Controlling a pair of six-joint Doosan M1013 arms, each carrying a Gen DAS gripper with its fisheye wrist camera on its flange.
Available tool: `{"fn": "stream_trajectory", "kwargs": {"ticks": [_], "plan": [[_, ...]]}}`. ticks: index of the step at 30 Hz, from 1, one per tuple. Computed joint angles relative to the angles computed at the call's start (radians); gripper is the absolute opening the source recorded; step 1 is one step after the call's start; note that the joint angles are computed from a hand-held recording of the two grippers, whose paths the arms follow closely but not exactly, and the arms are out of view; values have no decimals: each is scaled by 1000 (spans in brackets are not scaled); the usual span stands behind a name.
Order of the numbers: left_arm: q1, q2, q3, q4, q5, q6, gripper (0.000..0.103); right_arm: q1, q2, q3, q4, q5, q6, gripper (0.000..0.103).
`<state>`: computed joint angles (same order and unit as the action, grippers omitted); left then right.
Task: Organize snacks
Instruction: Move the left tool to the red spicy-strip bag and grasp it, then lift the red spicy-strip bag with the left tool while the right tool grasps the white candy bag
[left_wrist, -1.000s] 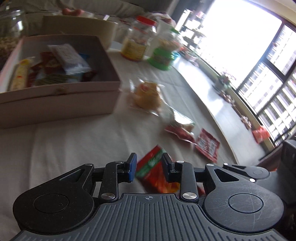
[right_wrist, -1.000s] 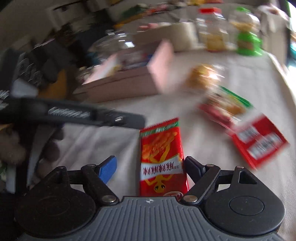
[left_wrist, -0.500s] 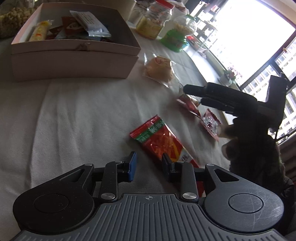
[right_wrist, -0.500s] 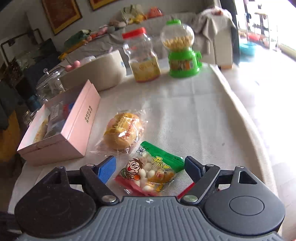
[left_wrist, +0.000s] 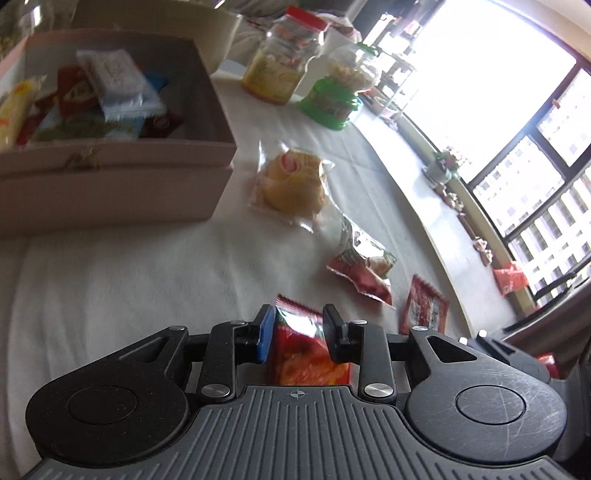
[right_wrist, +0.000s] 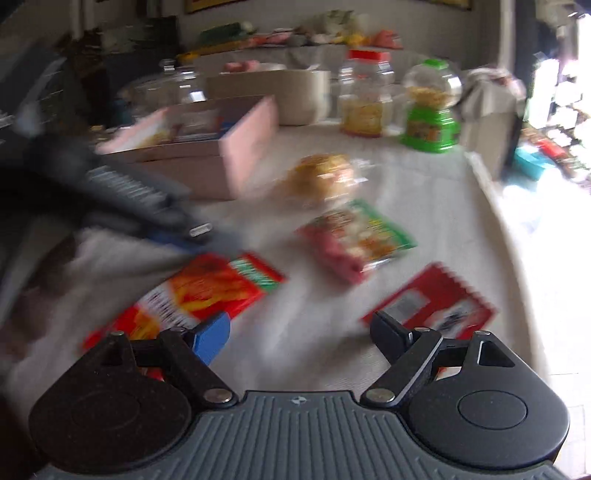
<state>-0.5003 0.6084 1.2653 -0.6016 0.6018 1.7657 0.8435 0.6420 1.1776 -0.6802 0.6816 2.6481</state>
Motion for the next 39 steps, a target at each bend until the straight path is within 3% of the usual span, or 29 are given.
{"fn": "stream_trajectory", "kwargs": {"ticks": [3, 6, 9, 11, 14, 17, 21, 23, 25, 27, 31, 36, 39], "plan": [[-18, -34, 34, 109, -37, -3, 33, 17, -10, 18, -161, 38, 137, 84], [-44, -80, 91, 209, -70, 77, 33, 25, -14, 29, -270, 128, 271, 84], [-69, -106, 129, 265, -64, 164, 33, 18, -23, 51, -270, 157, 353, 84], [-84, -106, 131, 320, -36, 159, 34, 13, -29, 66, -244, 160, 394, 84], [-104, -107, 141, 401, -57, 151, 37, 5, -36, 94, -241, 137, 467, 84], [-112, -100, 133, 398, -48, 168, 55, 3, -39, 104, -255, 124, 498, 85], [-112, -101, 135, 354, -46, 198, 61, 5, -37, 102, -262, 124, 502, 87], [-109, -103, 139, 365, -61, 163, 58, 4, -36, 103, -268, 120, 511, 87], [-118, -104, 145, 501, -97, 35, 56, 5, -38, 107, -273, 119, 520, 87], [-123, -99, 141, 639, -99, -95, 59, 5, -40, 111, -277, 116, 526, 88], [-108, -90, 128, 569, -83, -68, 60, 6, -38, 108, -278, 120, 524, 89], [-94, -69, 106, 462, -76, -27, 68, 6, -34, 103, -271, 119, 512, 91], [-83, -63, 99, 402, -78, -1, 68, -2, -40, 111, -247, 78, 484, 100]]}}
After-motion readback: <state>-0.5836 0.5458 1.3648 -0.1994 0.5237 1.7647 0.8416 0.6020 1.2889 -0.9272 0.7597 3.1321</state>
